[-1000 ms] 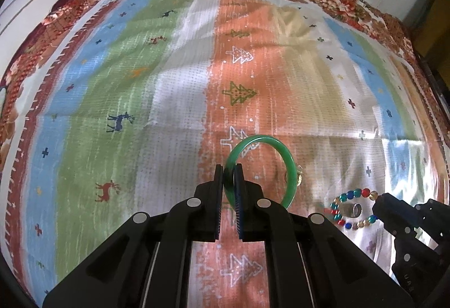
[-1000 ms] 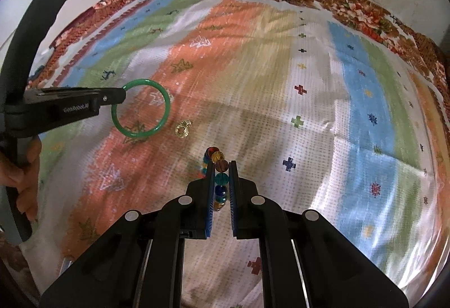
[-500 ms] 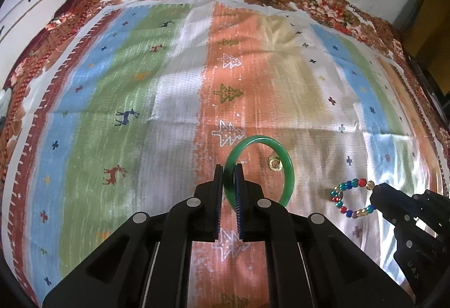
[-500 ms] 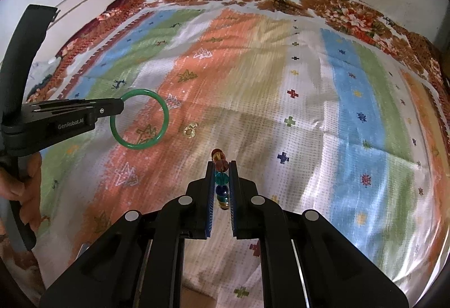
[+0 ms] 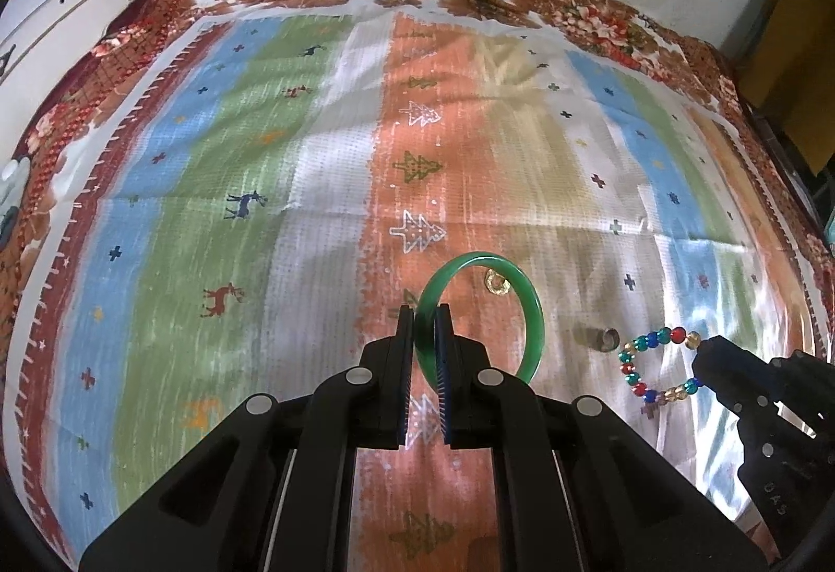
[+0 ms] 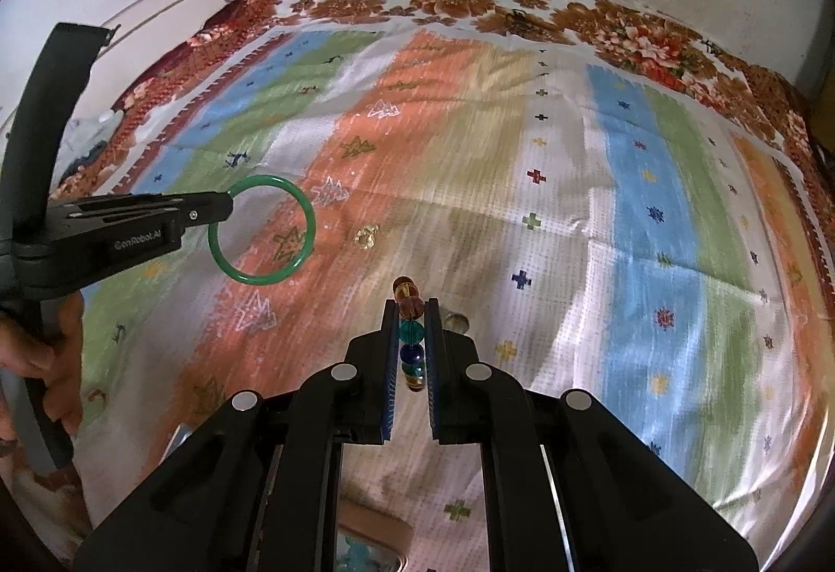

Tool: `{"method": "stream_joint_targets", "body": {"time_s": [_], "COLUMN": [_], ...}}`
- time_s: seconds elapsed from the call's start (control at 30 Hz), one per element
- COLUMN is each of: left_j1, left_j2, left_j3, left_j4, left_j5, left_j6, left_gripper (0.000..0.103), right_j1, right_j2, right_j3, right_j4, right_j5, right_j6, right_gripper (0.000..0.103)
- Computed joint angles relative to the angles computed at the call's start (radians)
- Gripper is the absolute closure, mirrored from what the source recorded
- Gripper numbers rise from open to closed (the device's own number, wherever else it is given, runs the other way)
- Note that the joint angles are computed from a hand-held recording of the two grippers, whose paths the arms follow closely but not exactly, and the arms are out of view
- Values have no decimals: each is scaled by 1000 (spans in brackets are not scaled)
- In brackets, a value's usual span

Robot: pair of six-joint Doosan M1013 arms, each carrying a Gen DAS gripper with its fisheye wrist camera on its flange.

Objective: Organize jewelry
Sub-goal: 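Carry bangle and bead bracelet into the tin box and open both grippers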

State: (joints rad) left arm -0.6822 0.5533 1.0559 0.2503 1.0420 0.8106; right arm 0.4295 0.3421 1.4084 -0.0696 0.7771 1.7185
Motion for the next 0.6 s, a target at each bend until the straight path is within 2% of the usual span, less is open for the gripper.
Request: {"method": "stream_joint_targets", "body": {"time_s": [0.6], "left_j1": [-34], "left_j2": [-61], "left_j3": [65], "left_j4": [30], "left_j5": [-54], "left_j6": [-13], "left_gripper": [95], "right_j1": [11], "right_j2": [-60], "right_j3": [63], "right_j4": [-78], "right_j5": [-41], "right_j6": [70], "right_gripper": [93]}}
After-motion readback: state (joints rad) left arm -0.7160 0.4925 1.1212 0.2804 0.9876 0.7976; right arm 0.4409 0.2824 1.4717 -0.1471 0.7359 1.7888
